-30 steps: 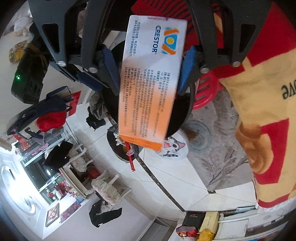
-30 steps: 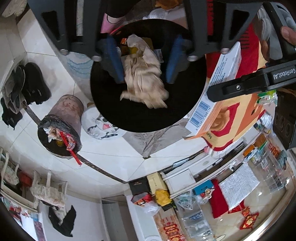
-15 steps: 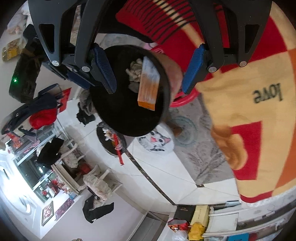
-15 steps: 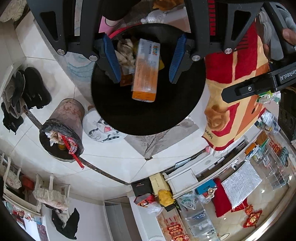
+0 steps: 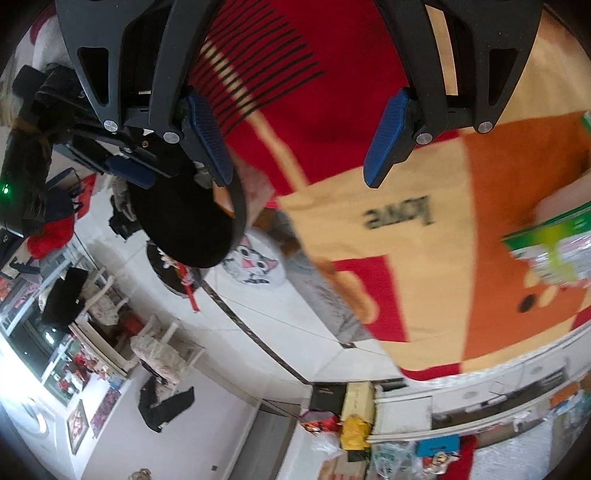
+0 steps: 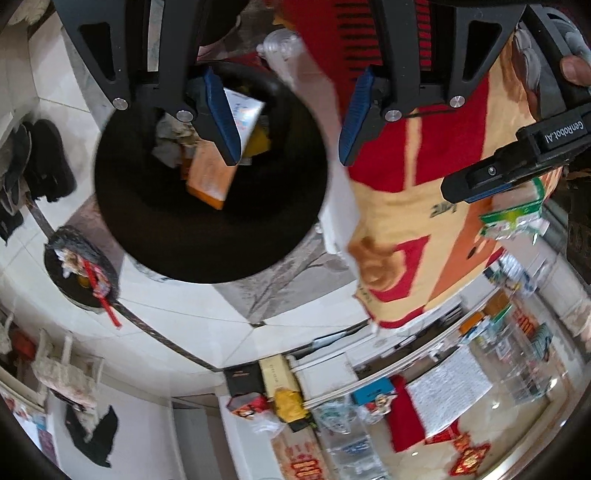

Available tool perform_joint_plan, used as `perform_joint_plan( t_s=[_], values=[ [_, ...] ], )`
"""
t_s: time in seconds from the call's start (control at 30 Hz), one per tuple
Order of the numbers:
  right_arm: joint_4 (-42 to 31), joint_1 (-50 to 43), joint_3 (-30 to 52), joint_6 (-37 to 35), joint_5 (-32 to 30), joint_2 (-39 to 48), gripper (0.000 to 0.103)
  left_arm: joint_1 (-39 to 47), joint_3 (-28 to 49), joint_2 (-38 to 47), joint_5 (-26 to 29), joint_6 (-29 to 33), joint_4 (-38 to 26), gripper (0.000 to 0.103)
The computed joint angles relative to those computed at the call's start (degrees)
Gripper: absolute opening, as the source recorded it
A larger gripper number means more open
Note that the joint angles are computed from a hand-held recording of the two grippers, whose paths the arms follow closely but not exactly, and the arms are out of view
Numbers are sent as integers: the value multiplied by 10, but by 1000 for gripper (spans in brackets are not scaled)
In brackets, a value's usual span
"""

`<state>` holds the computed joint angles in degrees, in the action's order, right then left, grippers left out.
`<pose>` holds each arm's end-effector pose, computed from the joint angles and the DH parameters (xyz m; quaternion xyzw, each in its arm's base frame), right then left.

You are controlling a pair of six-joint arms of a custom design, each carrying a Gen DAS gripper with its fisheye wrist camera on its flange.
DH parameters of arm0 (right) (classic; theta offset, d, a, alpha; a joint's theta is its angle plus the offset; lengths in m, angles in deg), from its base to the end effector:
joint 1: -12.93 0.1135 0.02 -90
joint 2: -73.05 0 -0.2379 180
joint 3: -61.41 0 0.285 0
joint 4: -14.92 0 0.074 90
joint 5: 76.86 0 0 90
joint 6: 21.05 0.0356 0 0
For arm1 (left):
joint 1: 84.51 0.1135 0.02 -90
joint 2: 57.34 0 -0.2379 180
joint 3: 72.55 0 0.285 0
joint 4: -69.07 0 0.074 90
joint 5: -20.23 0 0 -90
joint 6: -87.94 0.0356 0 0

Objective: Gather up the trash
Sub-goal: 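Return both tools from the bin to the table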

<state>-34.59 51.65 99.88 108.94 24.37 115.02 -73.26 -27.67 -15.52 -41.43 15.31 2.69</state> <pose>0.1550 0.1154 0.1682 0.0415 0.9434 0.1284 0.3029 0.1745 0.0175 0.1932 0.1068 0.9391 -0.1755 0.2756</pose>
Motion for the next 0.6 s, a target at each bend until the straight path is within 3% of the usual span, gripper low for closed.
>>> perform_joint_plan(
  t_s=[0.07,0.2,0.4,0.6],
  values=[
    [19,26,15,9,6,32,64,62,7,4,21,49,-27,73],
    [54,72,50,18,12,104,64,184,32,35,56,145,-74,73],
    [104,129,115,17,10,220,65,395,104,145,98,324,-137,73],
    [126,174,189,4,11,318,65,517,197,281,102,392,-128,73]
  ],
)
